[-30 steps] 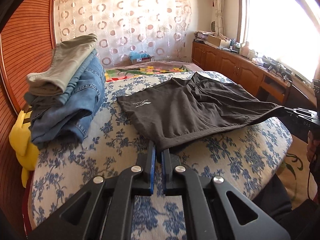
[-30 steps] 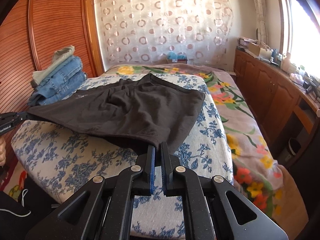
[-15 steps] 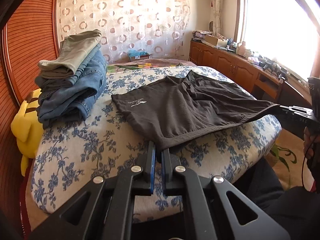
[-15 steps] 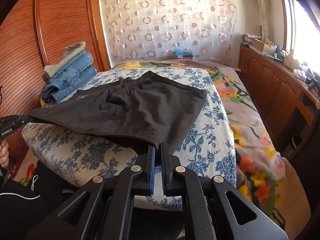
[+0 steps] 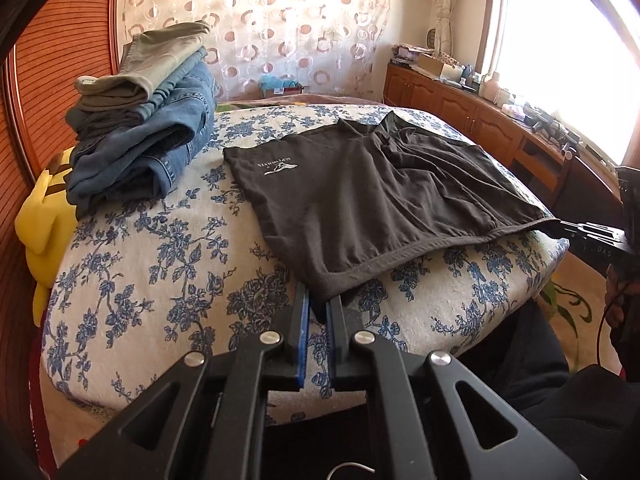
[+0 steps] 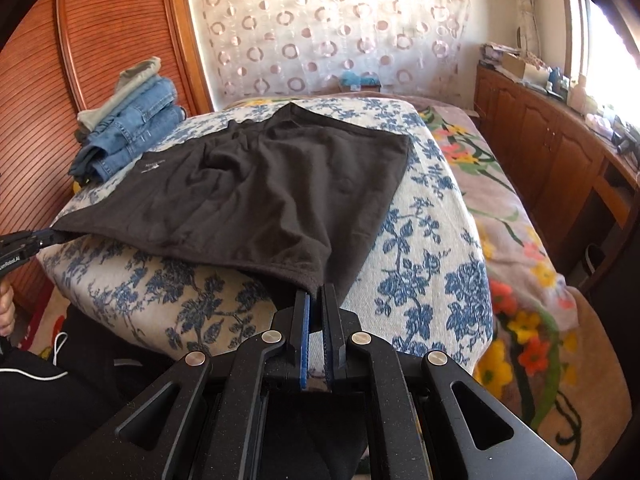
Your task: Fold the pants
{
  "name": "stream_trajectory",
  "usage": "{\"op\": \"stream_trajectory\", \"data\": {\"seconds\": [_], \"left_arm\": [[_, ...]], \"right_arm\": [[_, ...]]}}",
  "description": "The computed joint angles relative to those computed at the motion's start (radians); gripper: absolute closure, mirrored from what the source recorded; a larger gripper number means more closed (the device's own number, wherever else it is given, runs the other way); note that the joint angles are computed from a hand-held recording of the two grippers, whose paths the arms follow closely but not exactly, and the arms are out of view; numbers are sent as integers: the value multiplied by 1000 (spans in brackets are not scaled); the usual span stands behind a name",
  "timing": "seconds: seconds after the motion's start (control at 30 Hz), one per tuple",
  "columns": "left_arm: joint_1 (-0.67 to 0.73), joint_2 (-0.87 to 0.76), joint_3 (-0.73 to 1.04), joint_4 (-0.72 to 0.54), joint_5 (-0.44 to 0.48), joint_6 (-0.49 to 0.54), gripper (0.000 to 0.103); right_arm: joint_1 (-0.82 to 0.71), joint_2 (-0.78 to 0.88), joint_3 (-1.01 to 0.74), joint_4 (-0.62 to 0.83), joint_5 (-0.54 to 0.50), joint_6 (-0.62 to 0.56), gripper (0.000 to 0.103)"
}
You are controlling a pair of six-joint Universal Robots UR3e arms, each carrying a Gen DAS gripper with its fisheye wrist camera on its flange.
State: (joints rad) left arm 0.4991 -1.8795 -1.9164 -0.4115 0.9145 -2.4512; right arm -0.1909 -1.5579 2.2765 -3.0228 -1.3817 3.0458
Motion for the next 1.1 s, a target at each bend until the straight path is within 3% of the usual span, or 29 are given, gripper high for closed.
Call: {"op": "stream_trajectory", "data": {"seconds": [0.27, 0.43, 0.67, 0.87, 1.03, 1.1], "left_arm": [[55, 84, -35, -30, -35, 28, 90], [57, 58, 5, -20, -20, -2, 75], [28, 9, 51, -10, 5, -15, 65], [-13, -27, 93, 7, 30, -35, 59], [-44, -61, 135, 20, 9, -52, 38], [-64, -78, 161, 16, 10, -52, 38]], "right_arm": [[11, -38, 15, 6, -23, 7, 99], [23, -63, 13, 23, -32, 8, 96], [15, -122, 20, 38, -31, 18, 93], [18, -93, 0, 8, -42, 35, 79], [14, -27, -13, -36, -36, 54, 77], [14, -4, -18, -50, -33, 55, 77]]}}
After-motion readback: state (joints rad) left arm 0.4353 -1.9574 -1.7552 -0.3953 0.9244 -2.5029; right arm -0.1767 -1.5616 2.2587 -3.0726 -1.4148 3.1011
